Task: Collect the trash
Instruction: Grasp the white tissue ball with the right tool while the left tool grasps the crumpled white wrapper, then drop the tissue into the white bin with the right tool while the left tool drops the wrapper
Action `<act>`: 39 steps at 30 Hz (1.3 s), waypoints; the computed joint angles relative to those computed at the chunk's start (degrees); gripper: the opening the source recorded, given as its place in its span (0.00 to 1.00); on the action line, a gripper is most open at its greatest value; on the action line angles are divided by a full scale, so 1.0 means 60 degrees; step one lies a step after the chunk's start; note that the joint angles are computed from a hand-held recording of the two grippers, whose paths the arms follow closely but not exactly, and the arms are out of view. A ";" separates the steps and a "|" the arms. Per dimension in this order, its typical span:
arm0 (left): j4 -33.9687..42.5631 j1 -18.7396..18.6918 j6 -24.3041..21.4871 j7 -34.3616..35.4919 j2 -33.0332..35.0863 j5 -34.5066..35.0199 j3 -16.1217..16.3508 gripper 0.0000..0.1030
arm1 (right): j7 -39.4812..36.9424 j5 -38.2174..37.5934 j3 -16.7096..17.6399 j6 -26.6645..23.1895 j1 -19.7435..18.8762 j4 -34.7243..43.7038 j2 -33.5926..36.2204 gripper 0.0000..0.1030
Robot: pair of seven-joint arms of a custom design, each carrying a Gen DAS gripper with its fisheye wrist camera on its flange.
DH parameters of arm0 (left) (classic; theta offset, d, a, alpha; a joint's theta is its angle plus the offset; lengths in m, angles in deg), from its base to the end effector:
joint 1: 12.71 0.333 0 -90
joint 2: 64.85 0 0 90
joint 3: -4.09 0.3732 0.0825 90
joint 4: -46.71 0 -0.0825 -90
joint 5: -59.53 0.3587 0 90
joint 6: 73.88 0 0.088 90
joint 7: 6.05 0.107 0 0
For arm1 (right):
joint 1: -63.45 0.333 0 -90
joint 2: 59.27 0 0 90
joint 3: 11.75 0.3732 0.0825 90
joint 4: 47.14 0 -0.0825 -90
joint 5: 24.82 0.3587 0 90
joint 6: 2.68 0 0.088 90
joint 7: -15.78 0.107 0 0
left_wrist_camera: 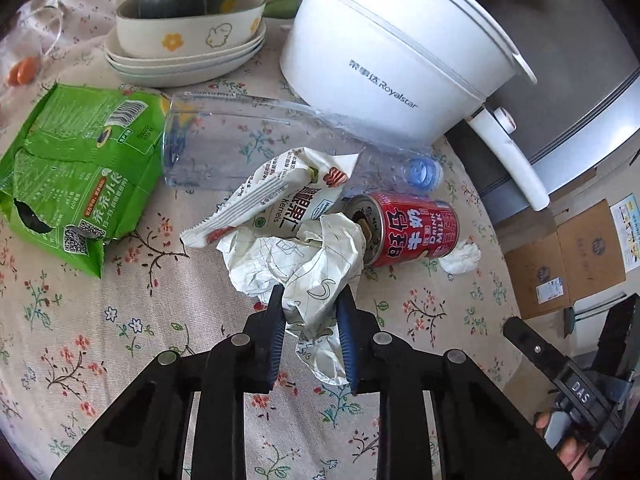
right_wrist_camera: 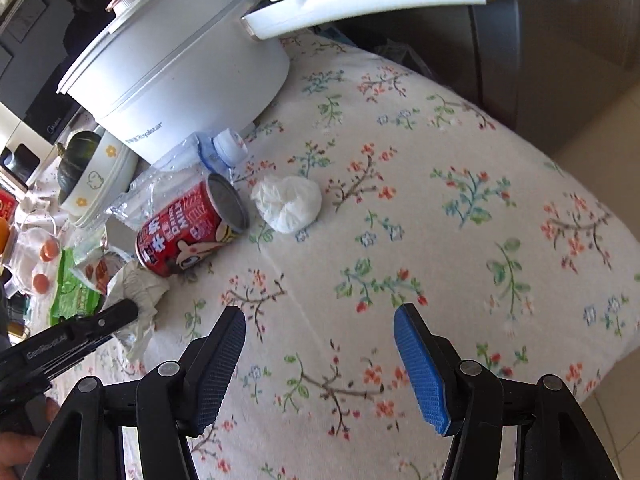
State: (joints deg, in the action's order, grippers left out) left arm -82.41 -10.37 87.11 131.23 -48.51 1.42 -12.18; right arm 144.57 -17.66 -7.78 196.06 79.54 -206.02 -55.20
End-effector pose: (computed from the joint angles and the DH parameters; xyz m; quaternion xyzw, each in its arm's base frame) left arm 0.5448 -0.0868 0.3295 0.6399 -0.7171 0.2748 0.0265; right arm 0.4051 0.1322 0.3451 -0.5019 0.8088 -0.0810 0.2957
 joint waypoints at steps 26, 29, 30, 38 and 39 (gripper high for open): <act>-0.0600 -0.0313 -0.1837 0.1914 -0.1828 -0.1997 0.1205 0.25 | 0.0456 -0.0434 -0.0214 0.1031 -0.0141 0.1483 0.1925 0.10; -0.0683 -0.0357 -0.1803 0.2006 -0.1950 -0.2009 0.1252 0.25 | -0.0034 0.0088 -0.0365 0.0979 0.0182 0.1300 0.1608 0.10; -0.0691 -0.0350 -0.1874 0.1967 -0.1985 -0.1997 0.1282 0.25 | -0.0100 0.0179 -0.0337 0.0985 0.0203 0.1234 0.1510 0.10; -0.1026 -0.0400 -0.1933 0.2437 -0.2493 -0.2357 0.1463 0.25 | -0.0520 0.1029 -0.0129 0.0909 0.0582 0.0493 0.0365 0.10; -0.1056 -0.0397 -0.1945 0.2442 -0.2513 -0.2361 0.1502 0.25 | -0.0629 0.1227 -0.0094 0.0883 0.0677 0.0370 0.0170 0.10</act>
